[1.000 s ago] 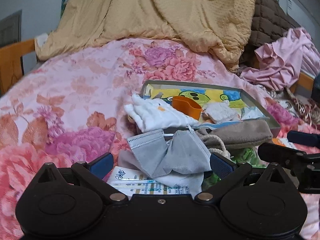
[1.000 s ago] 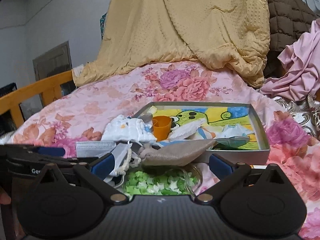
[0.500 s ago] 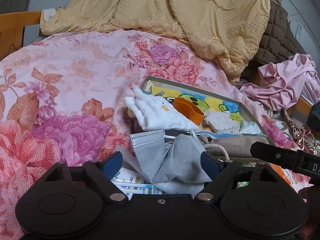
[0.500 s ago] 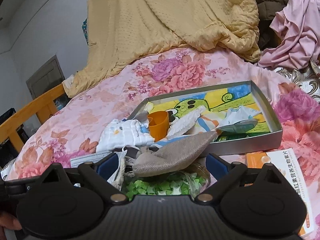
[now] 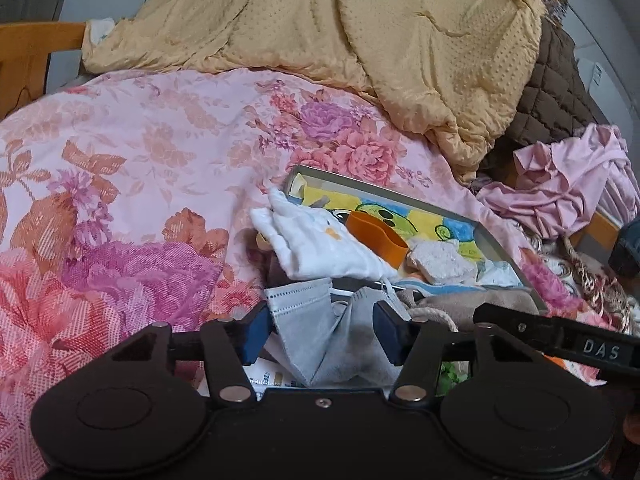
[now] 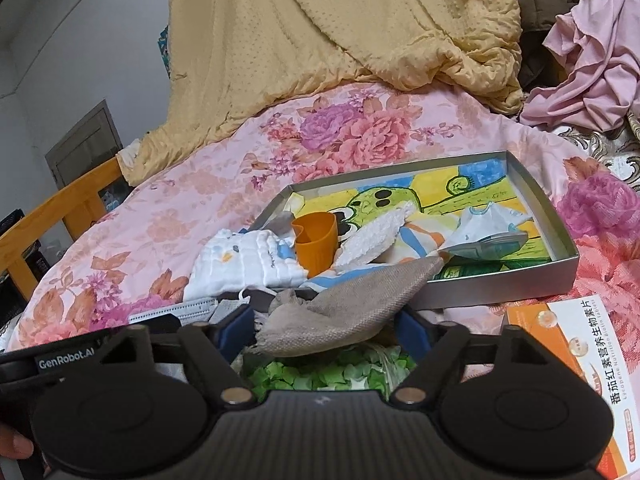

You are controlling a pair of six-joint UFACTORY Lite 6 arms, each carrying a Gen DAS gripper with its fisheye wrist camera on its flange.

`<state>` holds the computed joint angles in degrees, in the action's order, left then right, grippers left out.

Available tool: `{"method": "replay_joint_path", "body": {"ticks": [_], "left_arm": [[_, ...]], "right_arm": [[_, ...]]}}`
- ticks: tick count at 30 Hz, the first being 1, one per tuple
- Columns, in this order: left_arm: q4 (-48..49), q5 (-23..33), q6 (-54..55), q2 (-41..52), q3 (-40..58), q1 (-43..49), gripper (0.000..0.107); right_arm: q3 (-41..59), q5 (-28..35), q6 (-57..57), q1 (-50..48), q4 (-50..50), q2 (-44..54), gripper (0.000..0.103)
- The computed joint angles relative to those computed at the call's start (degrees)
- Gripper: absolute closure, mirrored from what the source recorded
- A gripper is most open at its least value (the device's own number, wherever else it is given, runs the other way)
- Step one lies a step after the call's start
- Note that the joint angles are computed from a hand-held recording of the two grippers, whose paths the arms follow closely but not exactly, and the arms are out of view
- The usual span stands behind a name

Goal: Organize soft objects
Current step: 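Close the left gripper on the grey mask while the right grasps the burlap pouch, then lift the grey mask and burlap pouch and carry both over the frog tray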

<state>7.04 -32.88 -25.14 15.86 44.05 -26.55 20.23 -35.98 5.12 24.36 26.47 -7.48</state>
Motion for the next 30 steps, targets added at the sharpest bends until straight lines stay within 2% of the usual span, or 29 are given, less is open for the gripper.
{"method": "replay_joint_path", "body": {"ticks": [8,12,16,18,20,24,30], "left_arm": [[7.55,-0.14,-7.5,0.89,0.83,2.13,0.069],[8.47,0.37,-7.27,1.48,1.42,1.89,0.084],[8.59,0.35,-6.71,1.03,1.25,1.21,0.087],[8.25,0.54,-6.29,0.94,1.32,0.82,0.091],[7.5,1.07,-5.56,0.8,1.39,0.43,0.094],[2.02,1.45,-0.26,-0.44,0.43,-1.5,0.103],[-0.88,0.54,3.69,-3.83,-1.91,-4.34,0.105]], "right_arm": [[1.16,-0.37,0.02,0.94,0.42,1.43,0.044],[1.05,-0.56,-0.08,1.09,0.66,1.41,0.049],[0.82,-1.28,-1.86,2.41,2.86,1.51,0.059],[1.26,-1.1,-4.78,3.63,6.15,1.46,0.066],[1.87,-0.66,-8.78,5.28,10.7,1.13,0.079],[2.64,-0.81,-18.37,9.17,18.59,0.36,0.084],[3.34,-4.19,-34.39,16.76,32.77,-2.03,0.086]]}}
